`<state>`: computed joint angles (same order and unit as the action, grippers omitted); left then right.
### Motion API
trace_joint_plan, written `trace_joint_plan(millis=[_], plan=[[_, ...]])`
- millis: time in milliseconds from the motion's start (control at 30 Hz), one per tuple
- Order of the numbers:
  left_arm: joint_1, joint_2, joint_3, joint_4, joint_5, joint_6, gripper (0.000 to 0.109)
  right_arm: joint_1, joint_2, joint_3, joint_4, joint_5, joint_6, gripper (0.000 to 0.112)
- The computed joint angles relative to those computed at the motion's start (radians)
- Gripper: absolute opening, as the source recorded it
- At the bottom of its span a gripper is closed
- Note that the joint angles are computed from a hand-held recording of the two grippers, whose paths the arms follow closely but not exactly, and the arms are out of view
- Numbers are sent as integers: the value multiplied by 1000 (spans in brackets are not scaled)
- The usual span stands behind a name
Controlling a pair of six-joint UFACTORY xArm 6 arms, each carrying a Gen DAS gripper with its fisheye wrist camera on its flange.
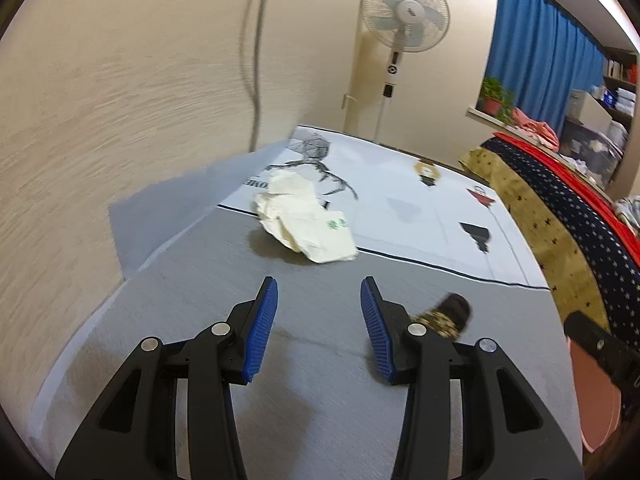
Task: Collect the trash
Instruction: 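Move both open tools back toward the tissue and dark cloth on the ironing board, then grasp the crumpled white tissue with the left tool while the right tool grasps the dark cloth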
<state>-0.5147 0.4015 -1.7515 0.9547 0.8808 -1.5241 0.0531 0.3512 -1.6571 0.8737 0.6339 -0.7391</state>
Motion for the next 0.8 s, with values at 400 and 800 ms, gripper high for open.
trace_joint_plan(millis=[400, 800], plan=[[94, 81, -92, -65, -75, 59, 43, 40, 119, -143, -27, 87, 59, 40], [153, 177, -190, -218, -74, 134, 46, 70, 221, -252, -69, 156, 142, 40]])
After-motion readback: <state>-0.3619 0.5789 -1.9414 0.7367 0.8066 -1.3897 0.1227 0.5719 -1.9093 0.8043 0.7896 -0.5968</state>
